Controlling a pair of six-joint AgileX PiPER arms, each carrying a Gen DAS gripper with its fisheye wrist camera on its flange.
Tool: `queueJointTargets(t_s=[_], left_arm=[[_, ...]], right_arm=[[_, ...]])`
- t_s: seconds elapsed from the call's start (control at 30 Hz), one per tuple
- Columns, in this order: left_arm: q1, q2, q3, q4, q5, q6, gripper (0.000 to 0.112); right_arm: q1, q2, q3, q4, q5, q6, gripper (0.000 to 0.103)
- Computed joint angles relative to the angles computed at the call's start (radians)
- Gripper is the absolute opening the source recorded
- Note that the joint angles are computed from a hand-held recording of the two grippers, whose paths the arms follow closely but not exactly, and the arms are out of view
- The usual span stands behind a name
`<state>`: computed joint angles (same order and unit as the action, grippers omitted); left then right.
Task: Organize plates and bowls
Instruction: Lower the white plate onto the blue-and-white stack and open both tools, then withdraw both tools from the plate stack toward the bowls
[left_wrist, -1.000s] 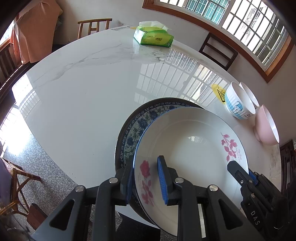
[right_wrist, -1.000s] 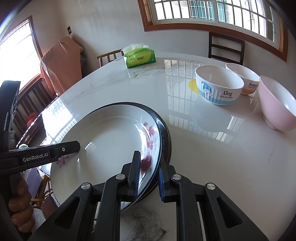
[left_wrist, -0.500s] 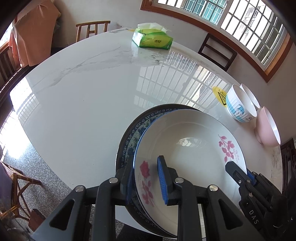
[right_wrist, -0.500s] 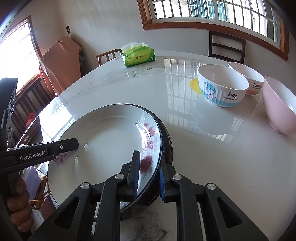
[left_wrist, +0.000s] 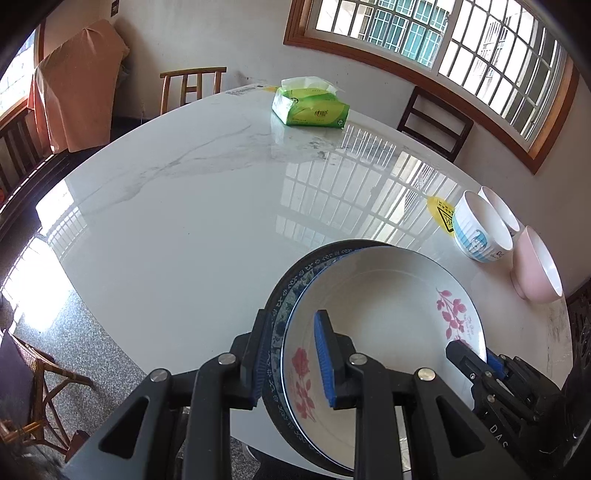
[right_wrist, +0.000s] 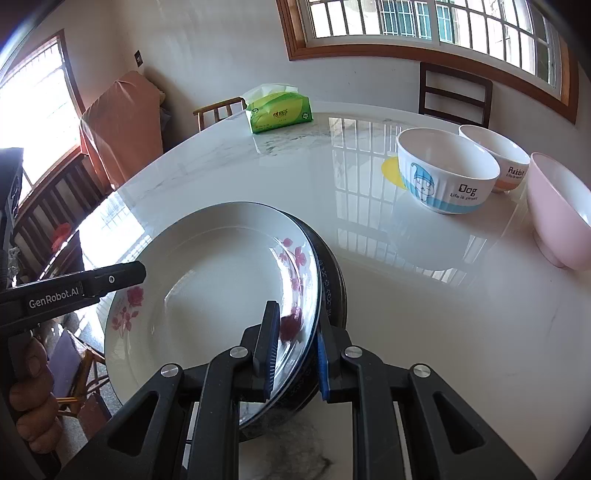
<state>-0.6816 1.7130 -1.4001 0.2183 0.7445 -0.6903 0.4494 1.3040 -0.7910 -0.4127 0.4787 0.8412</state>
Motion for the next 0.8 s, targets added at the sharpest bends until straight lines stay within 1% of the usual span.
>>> queueJointTargets(t_s=[0.07, 0.13, 0.23, 0.3, 0.33, 0.37, 0.4, 0.43, 0.47, 0.5, 0.57, 0.6, 0.63, 0.7, 0.73, 0.8], left_arm=[[0.008, -0.011, 0.007, -0.014, -0.003, 0.007, 0.025], [0.01, -0.019, 0.019, -0.029, -0.004, 0.017, 0.025], [0.002, -0.025, 0.037, -0.038, -0.003, 0.024, 0.025], [-0.006, -0.026, 0.045, -0.033, 0.0, 0.024, 0.025], [-0.009, -0.026, 0.048, -0.036, -0.001, 0.028, 0.025], [-0.012, -0.026, 0.05, -0.041, -0.002, 0.033, 0.025], [-0.015, -0.028, 0.053, -0.044, -0.002, 0.036, 0.025], [-0.021, -0.029, 0.054, -0.037, 0.001, 0.031, 0.025], [-0.03, -0.031, 0.055, -0.018, 0.007, 0.016, 0.025], [-0.038, -0.034, 0.056, -0.001, 0.012, 0.003, 0.025], [-0.051, -0.045, 0.06, 0.017, 0.014, -0.013, 0.027], [-0.053, -0.055, 0.068, 0.008, 0.002, -0.003, 0.027], [-0.057, -0.063, 0.07, -0.001, -0.008, 0.01, 0.027], [-0.094, -0.068, 0.056, 0.066, 0.006, -0.034, 0.027], [-0.12, -0.069, 0.049, 0.116, 0.016, -0.067, 0.028], [-0.165, -0.067, 0.029, 0.182, 0.033, -0.106, 0.028]], right_arm=[[-0.002, 0.006, -0.004, 0.018, -0.004, -0.022, 0.018], [0.013, 0.017, -0.014, -0.012, 0.008, -0.005, 0.02], [0.045, 0.031, -0.02, -0.101, 0.026, 0.069, 0.021], [0.088, 0.043, -0.026, -0.225, 0.065, 0.173, 0.023], [0.112, 0.046, -0.027, -0.284, 0.086, 0.222, 0.028], [0.137, 0.048, -0.026, -0.354, 0.11, 0.276, 0.038], [0.168, 0.049, -0.025, -0.433, 0.144, 0.339, 0.044], [0.195, 0.052, -0.024, -0.496, 0.175, 0.386, 0.053], [0.204, 0.048, -0.021, -0.526, 0.185, 0.4, 0.056], [0.205, 0.039, -0.016, -0.543, 0.183, 0.415, 0.056], [0.194, 0.014, 0.0, -0.57, 0.184, 0.459, 0.056], [0.188, -0.005, 0.018, -0.597, 0.19, 0.495, 0.056], [0.187, -0.031, 0.046, -0.636, 0.207, 0.545, 0.056], [0.165, -0.078, 0.099, -0.694, 0.252, 0.614, 0.059], [0.134, -0.106, 0.126, -0.697, 0.257, 0.617, 0.06], [0.026, -0.174, 0.179, -0.656, 0.231, 0.565, 0.06]])
